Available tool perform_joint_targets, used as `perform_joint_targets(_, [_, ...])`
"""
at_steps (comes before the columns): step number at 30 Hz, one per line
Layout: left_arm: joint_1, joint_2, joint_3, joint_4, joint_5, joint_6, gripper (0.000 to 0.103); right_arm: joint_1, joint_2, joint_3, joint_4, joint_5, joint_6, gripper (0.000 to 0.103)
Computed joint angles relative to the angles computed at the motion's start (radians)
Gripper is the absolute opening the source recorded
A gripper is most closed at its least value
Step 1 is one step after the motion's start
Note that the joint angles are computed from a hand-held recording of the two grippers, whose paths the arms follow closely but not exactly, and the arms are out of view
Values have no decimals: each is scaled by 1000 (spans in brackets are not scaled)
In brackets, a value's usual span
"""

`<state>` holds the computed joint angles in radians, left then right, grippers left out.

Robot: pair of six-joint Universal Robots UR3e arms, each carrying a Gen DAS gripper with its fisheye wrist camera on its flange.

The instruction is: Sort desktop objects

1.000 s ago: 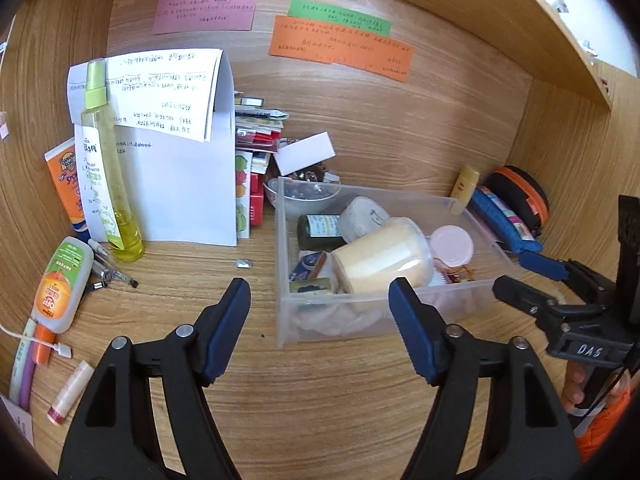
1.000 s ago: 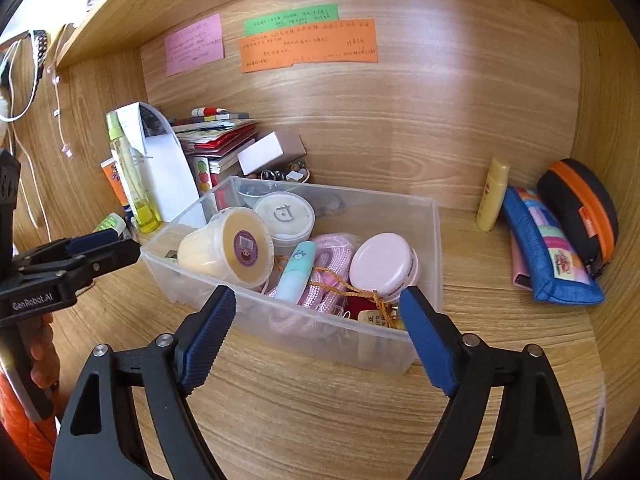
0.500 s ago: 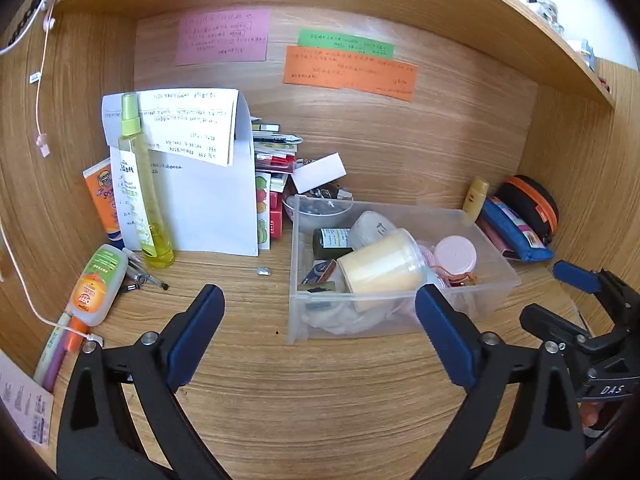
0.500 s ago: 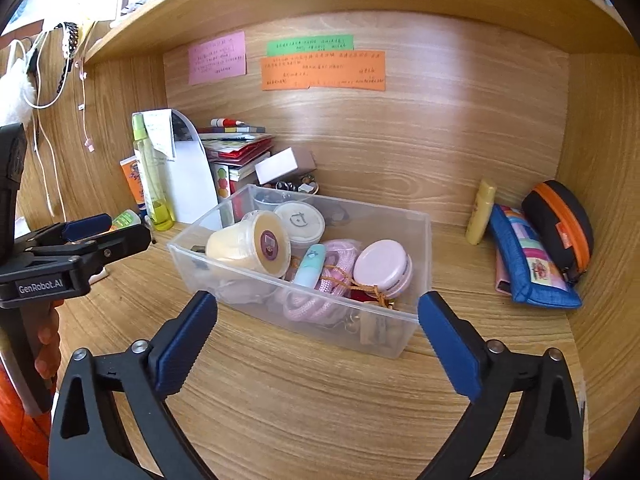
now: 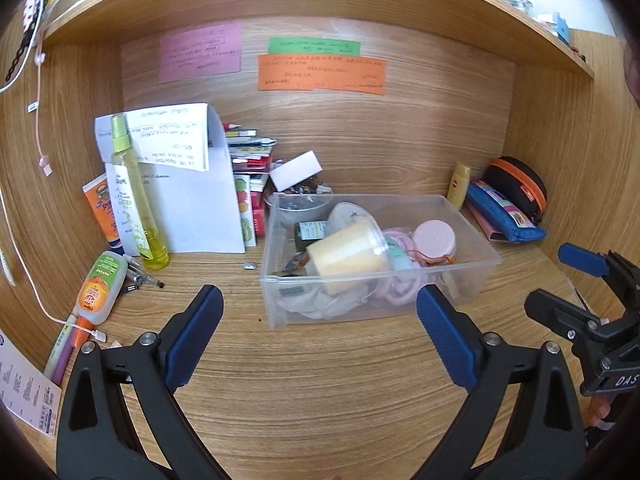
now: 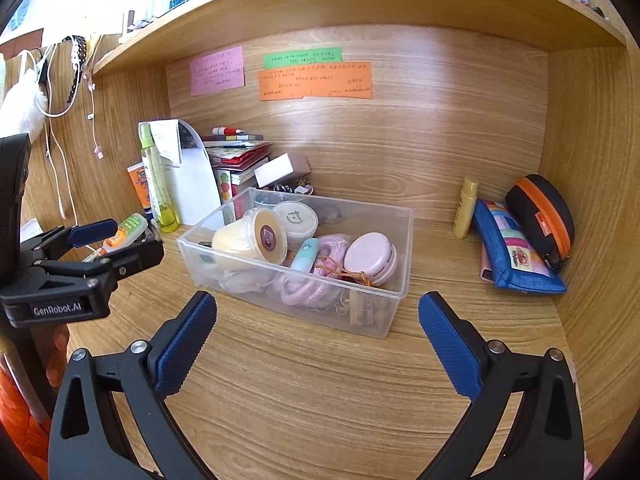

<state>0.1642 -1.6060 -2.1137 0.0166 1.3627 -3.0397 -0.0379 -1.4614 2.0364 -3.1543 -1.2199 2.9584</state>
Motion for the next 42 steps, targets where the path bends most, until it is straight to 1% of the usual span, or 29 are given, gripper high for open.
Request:
perform_joint_targets(3, [-15,-2,5,-13,-7,17,98,-12,-11,9,1,10,0,101])
perform_joint_targets(6, [-26,-1,6,-12,-6,13,98,-20,-21,20,-4,14,0,101])
perform_joint_targets(9, [-23,-3,13,-22,-24,10,98,-26,-24,25,-5,19,0,101])
perform_joint_targets(24, [-23,2,39,-89,-38,35,98,-12,2,-12,17,19,-13,101])
perform_joint_targets(31, [-18,-3,39,-88,-49,34,98,6,1,-16,21,0,-23,101])
perform_joint_targets(42, [-27,-14,30,-50,-31,30,98,16,14,-30,30,-15,-16,101])
